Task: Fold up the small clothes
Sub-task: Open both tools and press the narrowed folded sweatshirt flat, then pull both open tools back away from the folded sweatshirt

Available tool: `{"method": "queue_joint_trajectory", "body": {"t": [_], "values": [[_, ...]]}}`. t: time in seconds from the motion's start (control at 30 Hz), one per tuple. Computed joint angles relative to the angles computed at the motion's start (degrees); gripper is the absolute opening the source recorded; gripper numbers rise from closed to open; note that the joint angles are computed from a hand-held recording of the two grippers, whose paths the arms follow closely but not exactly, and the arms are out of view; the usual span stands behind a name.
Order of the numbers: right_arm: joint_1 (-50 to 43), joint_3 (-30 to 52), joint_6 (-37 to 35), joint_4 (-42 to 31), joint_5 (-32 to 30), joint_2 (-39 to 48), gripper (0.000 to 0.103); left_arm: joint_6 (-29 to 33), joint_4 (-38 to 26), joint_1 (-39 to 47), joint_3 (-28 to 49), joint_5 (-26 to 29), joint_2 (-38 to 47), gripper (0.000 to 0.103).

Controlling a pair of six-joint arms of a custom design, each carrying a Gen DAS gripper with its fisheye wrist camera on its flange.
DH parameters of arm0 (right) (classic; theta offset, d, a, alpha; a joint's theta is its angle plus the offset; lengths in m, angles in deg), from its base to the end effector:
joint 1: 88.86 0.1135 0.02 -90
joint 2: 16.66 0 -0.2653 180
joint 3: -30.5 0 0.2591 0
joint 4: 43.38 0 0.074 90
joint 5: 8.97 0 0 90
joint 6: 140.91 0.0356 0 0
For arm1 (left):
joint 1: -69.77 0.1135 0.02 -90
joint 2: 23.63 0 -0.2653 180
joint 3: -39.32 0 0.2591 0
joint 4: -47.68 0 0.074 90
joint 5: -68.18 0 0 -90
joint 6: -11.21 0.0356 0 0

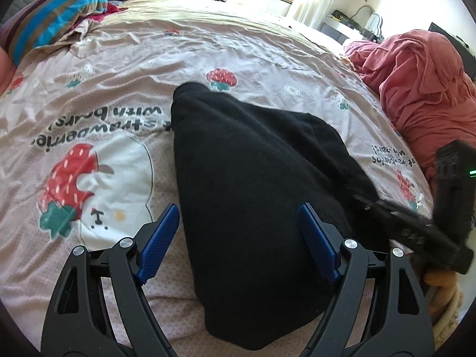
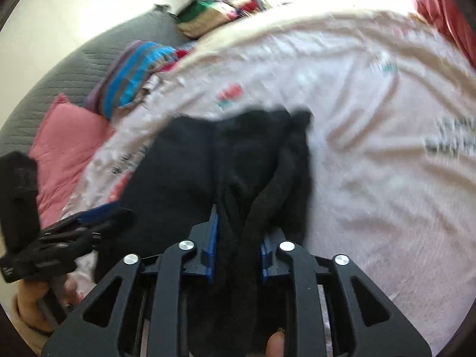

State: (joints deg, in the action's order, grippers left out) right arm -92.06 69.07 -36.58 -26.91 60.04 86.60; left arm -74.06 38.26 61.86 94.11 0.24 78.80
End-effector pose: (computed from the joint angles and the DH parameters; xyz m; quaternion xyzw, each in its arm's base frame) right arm 0.2634 -0.0020 0.0575 0.0758 0.9178 0.2034 0.3325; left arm 0.3051 -0.0559 0.0913 0.1575 0.9296 -0.1911 0.2731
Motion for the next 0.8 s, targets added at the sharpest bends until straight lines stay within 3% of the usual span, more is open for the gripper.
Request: {"method": "queue_joint_trajectory", "body": {"t": [0.1, 0.4, 0.47, 0.63, 0.7, 0.8], "values": [[-1.6, -1.8, 2.7, 3.1, -0.4, 0.7, 0.041, -0.2, 0.7, 0.2, -0.8, 0.3, 0.0, 0.074], [2.3, -7.0, 2.7, 2.9, 7.5, -7.3, 0.043, -0.1, 0.6, 0.8, -2.8, 1.0, -2.6, 0.075], [3.0, -8.0, 2.5, 2.4, 9.0, -9.3, 0.047, 0.2, 0.5, 1.0, -3.5, 1.2, -3.6, 0.075], [4.5, -11.7, 1.7, 0.4, 13.2, -16.8, 0.064, 0.9, 0.1, 1.6, -5.1, 1.9, -6.5, 0.075], [5.6, -13.6, 1.4, -0.9, 15.5, -21.2, 0.066, 1.1, -0.2, 1.7, -5.8, 2.0, -7.7, 0.077], [7.6, -16.4, 1.4, -3.5, 19.4, -28.5, 0.081, 1.4, -0.4, 2.0, -7.1, 2.0, -10.2, 0.081]]}}
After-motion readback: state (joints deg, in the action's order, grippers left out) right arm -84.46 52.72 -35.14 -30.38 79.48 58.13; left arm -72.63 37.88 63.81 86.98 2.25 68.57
